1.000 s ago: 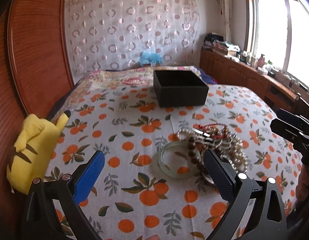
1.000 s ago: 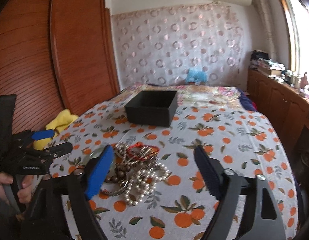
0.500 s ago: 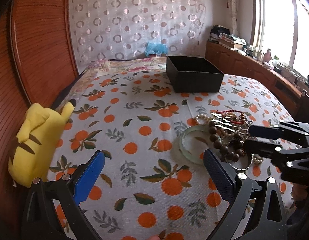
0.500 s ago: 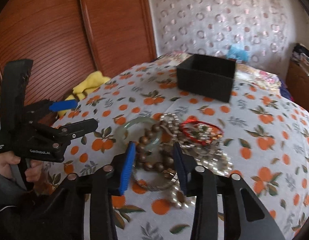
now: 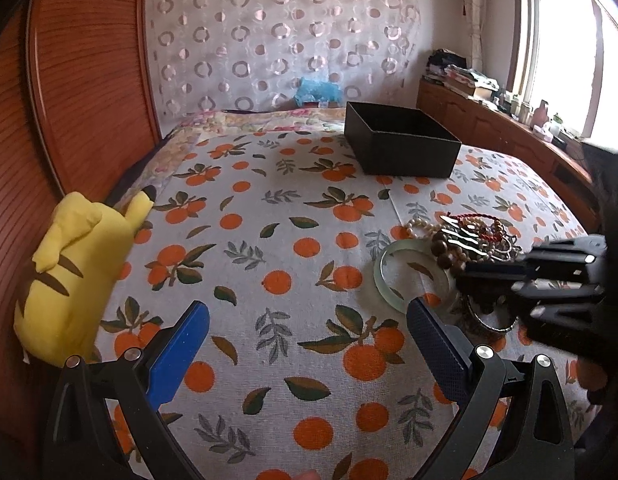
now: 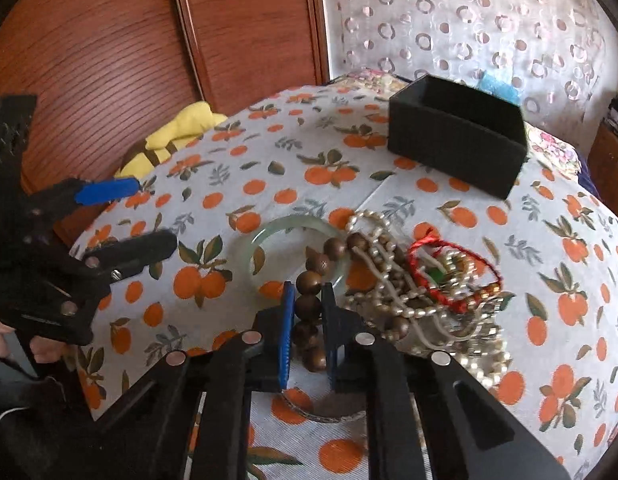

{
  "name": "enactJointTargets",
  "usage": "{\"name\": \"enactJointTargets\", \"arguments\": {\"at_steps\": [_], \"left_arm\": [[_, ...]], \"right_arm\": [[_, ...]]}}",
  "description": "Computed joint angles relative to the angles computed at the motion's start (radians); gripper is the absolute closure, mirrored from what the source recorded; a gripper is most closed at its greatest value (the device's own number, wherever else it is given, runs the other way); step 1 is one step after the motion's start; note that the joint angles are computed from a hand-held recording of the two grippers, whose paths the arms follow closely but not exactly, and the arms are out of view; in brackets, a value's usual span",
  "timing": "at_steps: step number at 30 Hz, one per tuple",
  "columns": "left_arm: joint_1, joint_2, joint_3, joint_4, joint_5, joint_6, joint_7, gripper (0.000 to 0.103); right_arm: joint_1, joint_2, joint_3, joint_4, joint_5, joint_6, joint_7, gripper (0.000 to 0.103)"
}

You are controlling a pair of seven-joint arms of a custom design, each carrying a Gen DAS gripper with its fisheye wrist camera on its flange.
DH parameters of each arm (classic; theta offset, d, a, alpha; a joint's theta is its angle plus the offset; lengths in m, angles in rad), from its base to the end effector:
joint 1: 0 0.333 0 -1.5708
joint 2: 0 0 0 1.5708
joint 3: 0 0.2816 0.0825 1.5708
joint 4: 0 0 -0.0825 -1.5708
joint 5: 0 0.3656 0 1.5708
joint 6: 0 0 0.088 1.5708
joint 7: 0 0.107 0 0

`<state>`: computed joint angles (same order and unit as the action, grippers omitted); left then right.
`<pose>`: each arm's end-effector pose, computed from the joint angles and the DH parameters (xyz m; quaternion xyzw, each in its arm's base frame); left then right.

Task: Organize jewelry
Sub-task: 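Close the right gripper on the brown bead bracelet and lift it, then carry the bead bracelet toward the black box with the right gripper while the left gripper grasps the jade bangle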

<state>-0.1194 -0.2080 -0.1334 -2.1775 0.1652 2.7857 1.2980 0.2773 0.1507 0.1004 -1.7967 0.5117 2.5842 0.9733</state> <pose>0.5101 -0.1440 0.5487 -0.6083 0.6855 -0.3062 0.2573 0.5878 0.2201 0.5057 -0.8284 0.4266 -0.1100 0.3459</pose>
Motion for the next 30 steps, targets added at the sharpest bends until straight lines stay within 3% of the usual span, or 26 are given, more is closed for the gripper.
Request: {"name": "enactJointTargets", "arguments": {"at_steps": [6, 10, 19, 30], "left_arm": [[-0.020, 0.033, 0.001, 0.037, -0.033, -0.024, 0.058, 0.008], [-0.048, 0.072, 0.011, 0.083, -0.134, -0.045, 0.165, 0.008], [-0.042, 0.142, -0.019, 0.167, -0.201, -0.102, 0.249, 0.008], [-0.037, 0.218, -0.040, 0.265, -0.294, -0.171, 0.339, 0.008]], "right_arm": [[-0.026, -0.076, -0.009, -0.032, 0.117, 0.059, -0.102, 0.088], [-0.035, -0.098, -0.025, -0.016, 0.144, 0.073, -0.130, 0.088], [-0.041, -0.146, -0.040, -0.001, 0.233, 0.088, -0.219, 0.088], [-0.050, -0.159, -0.061, 0.018, 0.163, 0.117, -0.166, 0.088]]}}
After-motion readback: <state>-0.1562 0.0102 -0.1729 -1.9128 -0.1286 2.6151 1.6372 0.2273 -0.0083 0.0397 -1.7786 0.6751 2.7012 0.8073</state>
